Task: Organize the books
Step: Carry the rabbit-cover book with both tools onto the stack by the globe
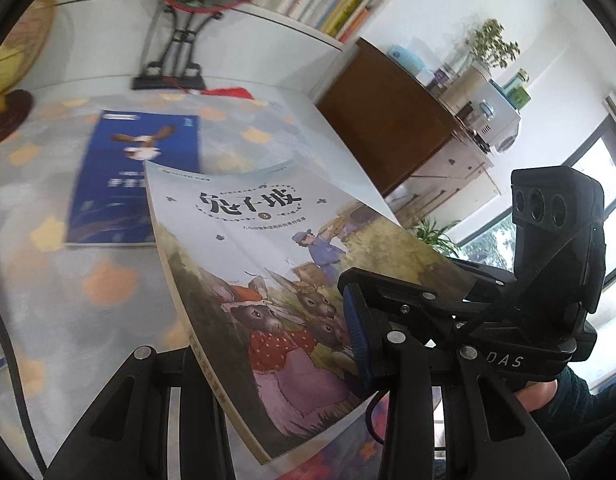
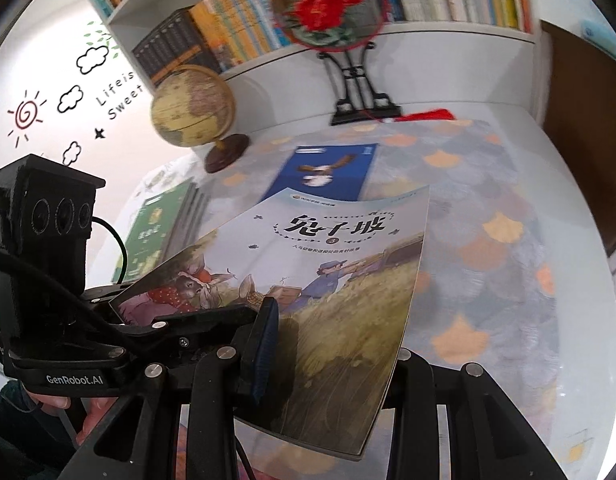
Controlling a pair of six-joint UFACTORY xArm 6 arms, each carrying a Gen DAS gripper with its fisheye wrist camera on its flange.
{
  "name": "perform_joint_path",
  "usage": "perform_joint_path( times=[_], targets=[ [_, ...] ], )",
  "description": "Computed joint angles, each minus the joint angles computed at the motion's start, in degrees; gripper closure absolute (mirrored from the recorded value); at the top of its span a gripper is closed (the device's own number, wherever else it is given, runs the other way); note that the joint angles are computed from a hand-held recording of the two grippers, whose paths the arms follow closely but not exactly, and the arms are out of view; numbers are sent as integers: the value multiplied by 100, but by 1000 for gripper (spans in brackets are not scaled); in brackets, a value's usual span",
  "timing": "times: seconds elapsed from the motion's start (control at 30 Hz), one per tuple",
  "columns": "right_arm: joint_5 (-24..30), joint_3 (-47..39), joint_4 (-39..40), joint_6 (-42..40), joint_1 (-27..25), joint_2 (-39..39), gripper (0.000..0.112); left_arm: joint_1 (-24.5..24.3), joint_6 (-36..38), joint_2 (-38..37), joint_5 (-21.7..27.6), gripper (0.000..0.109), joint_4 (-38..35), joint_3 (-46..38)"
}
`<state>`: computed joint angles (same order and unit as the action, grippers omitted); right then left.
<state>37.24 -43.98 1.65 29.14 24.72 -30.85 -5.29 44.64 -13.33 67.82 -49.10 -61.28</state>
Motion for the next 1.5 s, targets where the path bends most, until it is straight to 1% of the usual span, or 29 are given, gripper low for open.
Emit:
perform_joint_path(
  times=[0.17,0.3,0.43,0.57,0.6,0.67,0.77,0.93,1.03,1.13,1.23,1.37,1.5],
  targets=[
    [-181,-630,-308,417,483,715,78,782,287,26,436,74,-8,-178],
    [-333,-1383,-553,657,883,1496,77,1476,607,118,703,74,-29,-414],
    [-474,-2213,-699,713,1194,2311,77,2130,879,398,878,74,-81,-780],
    [-512,-3289,-596,472,1424,3308,77,2716,1036,804,876,74,-82,-1211],
    [-479,-3697,-508,345,1488,3660,77,2819,1052,911,873,74,-84,-1315],
    [-449,-4213,-347,157,1564,4111,77,3025,1062,1163,859,74,-86,-1560],
    [-93,-5374,-114,-198,1661,4993,77,3310,992,1635,884,74,-141,-1981],
    [448,-6904,304,-502,1674,6126,76,3498,824,2189,856,74,-222,-2424],
    [733,-7603,536,-592,1617,6662,76,3498,672,2517,858,74,-217,-2650],
    [1078,-8214,551,-512,1571,7122,76,3459,594,2729,878,74,-165,-2789],
    [1287,-8530,776,-507,1497,7366,76,3428,586,2887,859,74,-170,-2890],
    [1179,-8411,1475,-553,1344,7406,75,3415,454,3102,935,74,-244,-3089],
    [1249,-8480,1707,-533,1278,7513,75,3416,418,3110,929,74,-191,-3061]
  ],
)
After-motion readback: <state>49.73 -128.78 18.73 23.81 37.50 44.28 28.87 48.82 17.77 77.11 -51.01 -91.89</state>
